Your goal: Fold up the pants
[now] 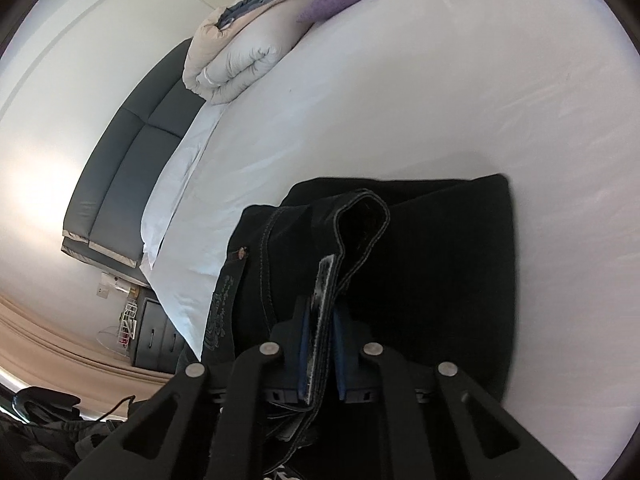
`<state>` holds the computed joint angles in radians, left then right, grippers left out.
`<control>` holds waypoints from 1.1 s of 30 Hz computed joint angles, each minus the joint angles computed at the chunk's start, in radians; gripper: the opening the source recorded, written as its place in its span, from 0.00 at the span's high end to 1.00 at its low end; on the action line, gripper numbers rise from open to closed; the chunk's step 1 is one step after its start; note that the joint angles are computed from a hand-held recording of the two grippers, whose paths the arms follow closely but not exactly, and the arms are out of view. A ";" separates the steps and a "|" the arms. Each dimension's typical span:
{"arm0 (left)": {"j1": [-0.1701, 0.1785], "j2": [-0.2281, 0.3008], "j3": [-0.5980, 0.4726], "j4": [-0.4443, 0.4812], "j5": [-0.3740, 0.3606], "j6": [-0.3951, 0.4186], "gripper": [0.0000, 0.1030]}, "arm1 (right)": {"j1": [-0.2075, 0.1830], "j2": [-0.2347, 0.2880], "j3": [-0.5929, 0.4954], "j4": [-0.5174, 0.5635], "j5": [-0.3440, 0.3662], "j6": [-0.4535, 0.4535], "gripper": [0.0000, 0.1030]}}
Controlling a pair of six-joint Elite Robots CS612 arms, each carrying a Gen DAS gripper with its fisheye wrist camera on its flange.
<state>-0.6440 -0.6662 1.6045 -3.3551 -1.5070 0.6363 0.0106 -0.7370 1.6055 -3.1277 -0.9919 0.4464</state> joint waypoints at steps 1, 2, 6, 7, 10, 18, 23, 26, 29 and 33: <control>-0.004 0.000 0.001 -0.005 -0.006 0.007 0.88 | -0.005 -0.002 0.007 -0.004 -0.003 0.003 0.90; -0.009 -0.001 0.001 -0.011 -0.008 0.017 0.88 | -0.009 -0.003 0.011 -0.008 -0.004 0.007 0.90; -0.031 0.004 0.000 -0.022 -0.012 0.048 0.88 | -0.033 0.002 0.032 -0.049 0.012 0.043 0.90; -0.034 0.007 -0.001 -0.020 -0.013 0.051 0.88 | -0.036 0.001 0.038 -0.057 0.014 0.047 0.90; -0.041 0.011 -0.003 -0.014 -0.016 0.056 0.88 | -0.045 0.002 0.049 -0.070 0.020 0.051 0.90; -0.046 0.015 -0.018 0.006 -0.036 0.066 0.88 | -0.061 0.006 0.077 -0.131 0.030 0.093 0.90; -0.020 -0.004 -0.009 0.016 -0.055 0.080 0.88 | -0.065 0.018 0.082 -0.155 0.037 0.124 0.90; -0.017 -0.006 -0.009 0.020 -0.060 0.079 0.88 | -0.065 0.025 0.091 -0.199 0.038 0.160 0.89; -0.013 -0.006 -0.011 0.017 -0.062 0.076 0.88 | -0.069 0.036 0.095 -0.227 0.046 0.188 0.87; -0.008 -0.018 -0.006 0.023 -0.085 0.032 0.82 | -0.085 0.064 0.095 -0.306 0.106 0.255 0.86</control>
<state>-0.6518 -0.6846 1.5983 -3.3316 -1.5922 0.6679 -0.0743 -0.6727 1.7009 -3.4335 -0.8858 0.7017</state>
